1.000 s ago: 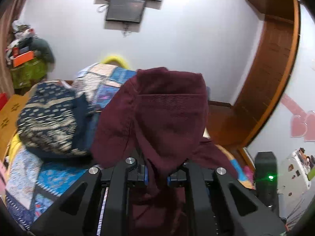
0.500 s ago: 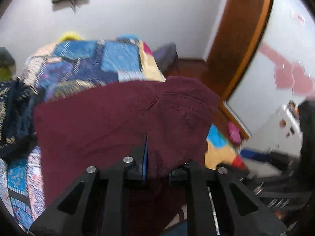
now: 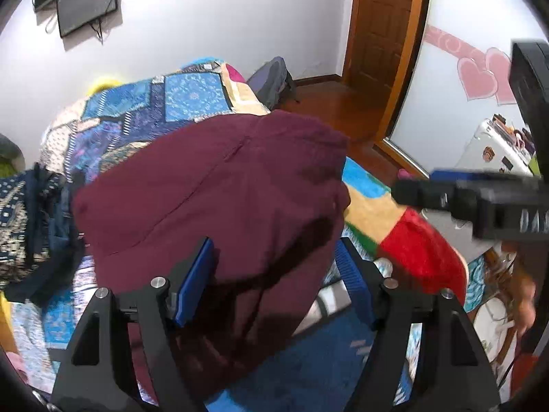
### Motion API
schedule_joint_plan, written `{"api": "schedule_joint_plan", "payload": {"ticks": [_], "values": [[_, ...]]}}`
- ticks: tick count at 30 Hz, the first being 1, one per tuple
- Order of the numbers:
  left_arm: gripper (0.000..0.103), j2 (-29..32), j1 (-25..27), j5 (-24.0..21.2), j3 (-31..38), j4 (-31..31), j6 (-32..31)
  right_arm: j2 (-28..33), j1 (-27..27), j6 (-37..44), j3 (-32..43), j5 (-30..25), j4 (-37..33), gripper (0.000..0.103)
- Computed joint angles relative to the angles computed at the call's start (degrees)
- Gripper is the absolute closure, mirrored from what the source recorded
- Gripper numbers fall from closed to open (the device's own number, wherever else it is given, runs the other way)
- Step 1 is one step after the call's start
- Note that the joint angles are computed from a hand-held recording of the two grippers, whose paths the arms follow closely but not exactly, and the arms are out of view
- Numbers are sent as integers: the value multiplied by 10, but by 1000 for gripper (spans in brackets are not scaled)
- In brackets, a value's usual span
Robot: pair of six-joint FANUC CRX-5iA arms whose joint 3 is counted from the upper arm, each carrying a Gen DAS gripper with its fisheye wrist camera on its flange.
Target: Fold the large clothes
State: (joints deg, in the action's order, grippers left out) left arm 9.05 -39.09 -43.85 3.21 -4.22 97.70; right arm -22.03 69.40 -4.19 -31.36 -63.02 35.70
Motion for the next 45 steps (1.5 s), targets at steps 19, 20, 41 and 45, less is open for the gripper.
{"api": "schedule_joint_plan", "payload": {"ticks": [19,20,41,45], "values": [[8,-73,107,-54,-101,-38,72,125,-83,128,88,101,-12,23],[7,-68,106,-57,-107,-41,74,127,-91,138,88,98,-25,23],[0,-147,120,-50,-173,-69,71,118,-126,283,108,79,-145,8],[0,-148,125,-50,-144,-116,138,125,-138,314,129,101,-154,7]]}}
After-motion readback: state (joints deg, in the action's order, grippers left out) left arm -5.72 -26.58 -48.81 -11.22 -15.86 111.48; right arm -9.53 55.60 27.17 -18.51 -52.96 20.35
